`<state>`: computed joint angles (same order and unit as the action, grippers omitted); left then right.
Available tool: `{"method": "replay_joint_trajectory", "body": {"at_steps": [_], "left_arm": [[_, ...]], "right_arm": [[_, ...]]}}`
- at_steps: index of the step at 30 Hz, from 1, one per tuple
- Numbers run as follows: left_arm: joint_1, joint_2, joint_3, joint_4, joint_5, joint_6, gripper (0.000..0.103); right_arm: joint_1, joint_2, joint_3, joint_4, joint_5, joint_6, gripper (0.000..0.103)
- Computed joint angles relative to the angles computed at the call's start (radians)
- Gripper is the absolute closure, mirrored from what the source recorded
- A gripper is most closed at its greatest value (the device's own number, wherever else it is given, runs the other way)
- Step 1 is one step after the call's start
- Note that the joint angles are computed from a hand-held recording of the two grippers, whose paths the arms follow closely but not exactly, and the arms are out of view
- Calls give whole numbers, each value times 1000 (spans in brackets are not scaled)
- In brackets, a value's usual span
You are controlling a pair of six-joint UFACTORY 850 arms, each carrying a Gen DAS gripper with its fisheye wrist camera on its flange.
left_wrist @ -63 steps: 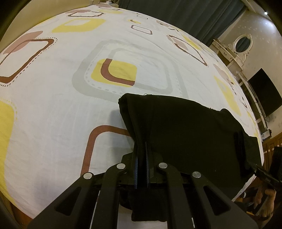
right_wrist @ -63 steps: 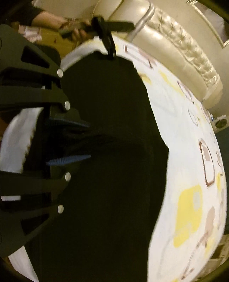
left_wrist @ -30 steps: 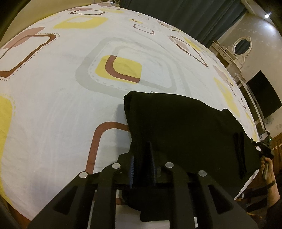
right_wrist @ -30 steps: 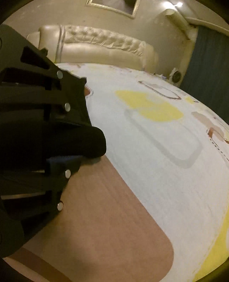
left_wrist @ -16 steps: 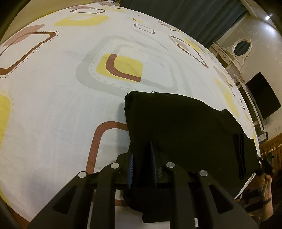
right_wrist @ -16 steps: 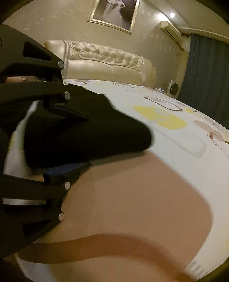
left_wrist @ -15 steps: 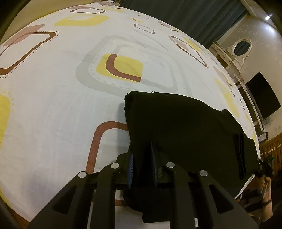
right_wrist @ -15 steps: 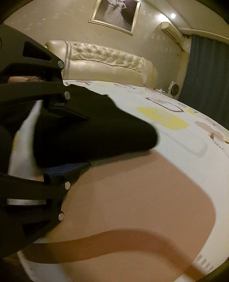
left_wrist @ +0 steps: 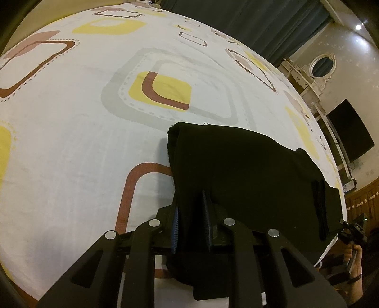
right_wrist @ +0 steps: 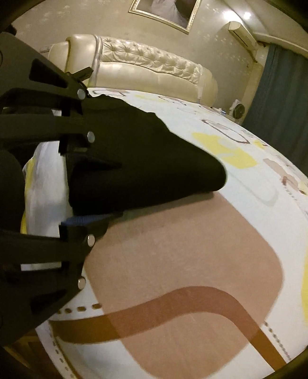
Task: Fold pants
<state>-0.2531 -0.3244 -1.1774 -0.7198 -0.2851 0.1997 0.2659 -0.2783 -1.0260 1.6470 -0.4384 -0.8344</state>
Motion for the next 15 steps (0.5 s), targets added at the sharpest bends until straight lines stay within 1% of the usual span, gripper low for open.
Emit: {"method": "replay_joint_trajectory", "body": {"at_steps": [3, 4, 5, 7, 10, 12, 13, 14, 15], "left_arm": [[5, 1, 2, -46, -7, 37, 83], [7, 1, 2, -56, -11, 46, 83], [8, 2, 2, -67, -14, 57, 83], [10, 4, 3, -77, -18, 70, 83], [14, 7, 8, -106, -19, 97, 81], [18, 8, 13, -136, -21, 122, 81], [19, 9, 14, -148, -22, 131, 81], [20, 8, 14, -159, -24, 140, 81], [21, 8, 14, -173, -26, 151, 81]], "right_arm": [[25, 48, 7, -54, 99, 52, 60], [34, 60, 11, -43, 124, 42, 57], [47, 76, 13, 10, 149, -6, 56], [66, 85, 9, 89, 169, -82, 51], [100, 61, -32, 162, 150, -159, 49], [116, 25, -77, 105, 116, -122, 48], [131, 1, -107, 64, 111, -89, 48], [143, -29, -140, 18, 91, -56, 48], [151, -54, -165, 9, 64, -54, 47]]}}
